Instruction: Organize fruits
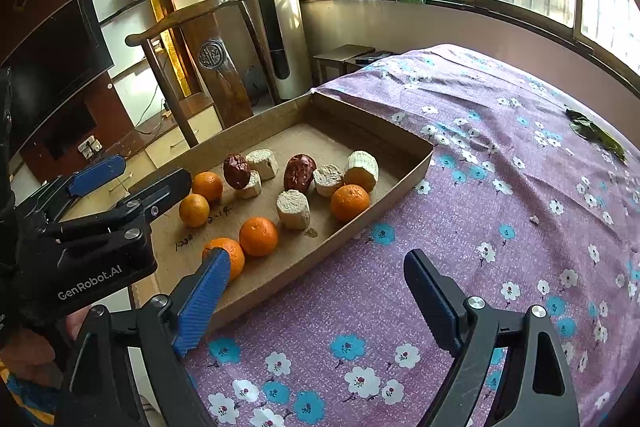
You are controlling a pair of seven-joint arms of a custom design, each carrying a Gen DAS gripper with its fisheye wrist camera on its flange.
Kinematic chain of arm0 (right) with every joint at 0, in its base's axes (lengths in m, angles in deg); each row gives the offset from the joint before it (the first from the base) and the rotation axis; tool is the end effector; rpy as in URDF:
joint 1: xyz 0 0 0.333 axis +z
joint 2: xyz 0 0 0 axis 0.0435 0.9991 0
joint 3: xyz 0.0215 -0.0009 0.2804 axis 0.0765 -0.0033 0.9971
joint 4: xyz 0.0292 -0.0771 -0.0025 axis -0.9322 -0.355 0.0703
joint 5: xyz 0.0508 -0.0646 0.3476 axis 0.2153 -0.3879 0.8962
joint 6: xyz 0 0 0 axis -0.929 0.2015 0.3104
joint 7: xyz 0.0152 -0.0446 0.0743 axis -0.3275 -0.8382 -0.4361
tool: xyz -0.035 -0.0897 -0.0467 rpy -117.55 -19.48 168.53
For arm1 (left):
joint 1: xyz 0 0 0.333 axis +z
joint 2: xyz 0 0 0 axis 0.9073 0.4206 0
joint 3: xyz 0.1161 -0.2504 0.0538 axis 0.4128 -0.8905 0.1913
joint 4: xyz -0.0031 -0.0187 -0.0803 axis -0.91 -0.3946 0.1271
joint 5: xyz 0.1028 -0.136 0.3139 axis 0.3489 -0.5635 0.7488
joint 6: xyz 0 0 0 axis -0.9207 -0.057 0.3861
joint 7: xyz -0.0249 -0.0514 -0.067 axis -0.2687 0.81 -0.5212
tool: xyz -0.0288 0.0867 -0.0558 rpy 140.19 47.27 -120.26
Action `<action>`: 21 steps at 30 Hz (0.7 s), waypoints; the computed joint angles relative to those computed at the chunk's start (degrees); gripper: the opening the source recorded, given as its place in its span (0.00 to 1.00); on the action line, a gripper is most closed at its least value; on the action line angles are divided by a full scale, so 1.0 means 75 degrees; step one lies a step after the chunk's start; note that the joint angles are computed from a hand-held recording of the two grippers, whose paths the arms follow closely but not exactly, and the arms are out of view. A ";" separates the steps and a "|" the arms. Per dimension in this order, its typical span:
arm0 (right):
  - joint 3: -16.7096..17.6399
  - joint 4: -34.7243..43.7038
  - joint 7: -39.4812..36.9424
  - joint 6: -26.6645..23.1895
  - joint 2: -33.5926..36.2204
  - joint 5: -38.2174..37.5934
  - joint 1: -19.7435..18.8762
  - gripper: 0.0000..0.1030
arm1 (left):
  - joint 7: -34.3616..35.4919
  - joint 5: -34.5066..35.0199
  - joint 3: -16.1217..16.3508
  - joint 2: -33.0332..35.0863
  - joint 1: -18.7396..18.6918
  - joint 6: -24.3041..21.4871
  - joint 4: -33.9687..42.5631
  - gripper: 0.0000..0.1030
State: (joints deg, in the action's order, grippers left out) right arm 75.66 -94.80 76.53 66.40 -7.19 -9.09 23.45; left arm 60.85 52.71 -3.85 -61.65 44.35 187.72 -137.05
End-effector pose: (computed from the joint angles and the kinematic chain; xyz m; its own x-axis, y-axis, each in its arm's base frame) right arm 0.4660 0.2849 0.4889 -0.1679 -0.9764 -0.1359 -0.6901 0.2149 -0.6911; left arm 0.5386 -0.3550 0.4961 -0.4741 -0.8799 -0.0314 -0.5185 0.3079 -0.7977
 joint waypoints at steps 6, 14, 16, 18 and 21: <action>-0.0017 -0.0010 -0.0155 -0.0005 0.0011 0.0141 0.0009 0.89 | -0.0005 0.0010 0.0006 0.0006 -0.0006 0.0008 0.0005 0.86; -0.0023 -0.0056 -0.0203 -0.0002 -0.0014 0.0252 -0.0003 0.89 | -0.0010 0.0017 0.0011 0.0010 -0.0015 -0.0021 0.0016 0.86; -0.0018 -0.0050 -0.0229 -0.0004 -0.0009 0.0282 -0.0008 0.89 | -0.0022 0.0029 0.0020 0.0008 -0.0019 -0.0018 0.0019 0.86; -0.0014 -0.0049 -0.0289 -0.0017 -0.0007 0.0331 -0.0005 0.89 | -0.0041 0.0040 0.0026 0.0012 -0.0026 -0.0017 0.0025 0.86; -0.0014 -0.0069 -0.0342 -0.0004 -0.0010 0.0391 -0.0006 0.89 | -0.0042 0.0050 0.0027 0.0014 -0.0027 -0.0023 0.0031 0.86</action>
State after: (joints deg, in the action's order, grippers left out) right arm 75.56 -95.32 73.96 66.37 -7.27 -6.16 23.40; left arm 60.54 53.08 -3.64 -61.55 44.14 187.55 -136.82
